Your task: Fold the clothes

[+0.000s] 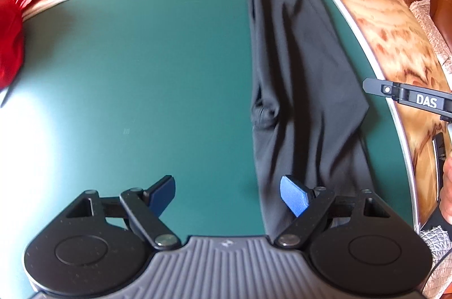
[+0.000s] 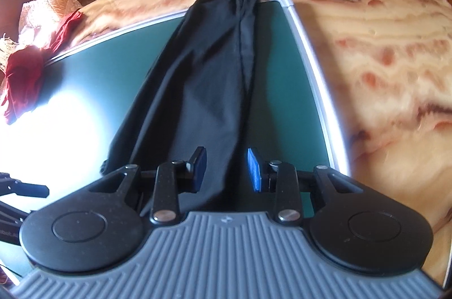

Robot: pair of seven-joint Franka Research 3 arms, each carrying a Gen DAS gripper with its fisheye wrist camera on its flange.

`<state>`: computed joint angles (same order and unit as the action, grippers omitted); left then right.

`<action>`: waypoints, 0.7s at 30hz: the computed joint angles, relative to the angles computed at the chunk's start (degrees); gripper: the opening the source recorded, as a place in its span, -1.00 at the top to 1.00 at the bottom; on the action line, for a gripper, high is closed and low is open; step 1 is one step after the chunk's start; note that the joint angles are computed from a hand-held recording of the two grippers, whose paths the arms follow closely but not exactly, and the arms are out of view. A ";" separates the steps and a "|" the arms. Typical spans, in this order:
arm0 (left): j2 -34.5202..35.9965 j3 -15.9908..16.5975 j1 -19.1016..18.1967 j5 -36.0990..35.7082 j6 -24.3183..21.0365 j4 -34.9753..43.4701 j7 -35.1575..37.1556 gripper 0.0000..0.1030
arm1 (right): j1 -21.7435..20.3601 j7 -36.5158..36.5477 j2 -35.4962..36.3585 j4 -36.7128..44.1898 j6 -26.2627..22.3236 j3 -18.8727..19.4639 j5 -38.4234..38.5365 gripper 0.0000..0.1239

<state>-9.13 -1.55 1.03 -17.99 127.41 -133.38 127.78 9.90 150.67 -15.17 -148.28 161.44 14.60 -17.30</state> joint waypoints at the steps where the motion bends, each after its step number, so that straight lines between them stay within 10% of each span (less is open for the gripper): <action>1: -0.18 0.09 0.11 0.01 -0.43 -0.24 -0.16 -0.67 | 0.52 0.04 0.05 -0.16 0.75 0.05 0.54 0.39; 11: -3.48 0.52 -0.84 -0.04 -1.64 -3.84 0.86 -0.67 | 3.04 3.65 -4.41 -4.06 -1.75 2.49 3.78 0.39; 21: 2.70 -2.20 -2.88 0.02 6.37 -0.08 -6.30 -0.67 | 2.98 0.00 -1.90 -3.99 6.04 1.18 6.39 0.39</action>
<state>-6.43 -3.75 -1.84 -17.98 133.78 -133.45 121.48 12.88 150.66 -17.07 -152.27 167.48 15.78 -10.90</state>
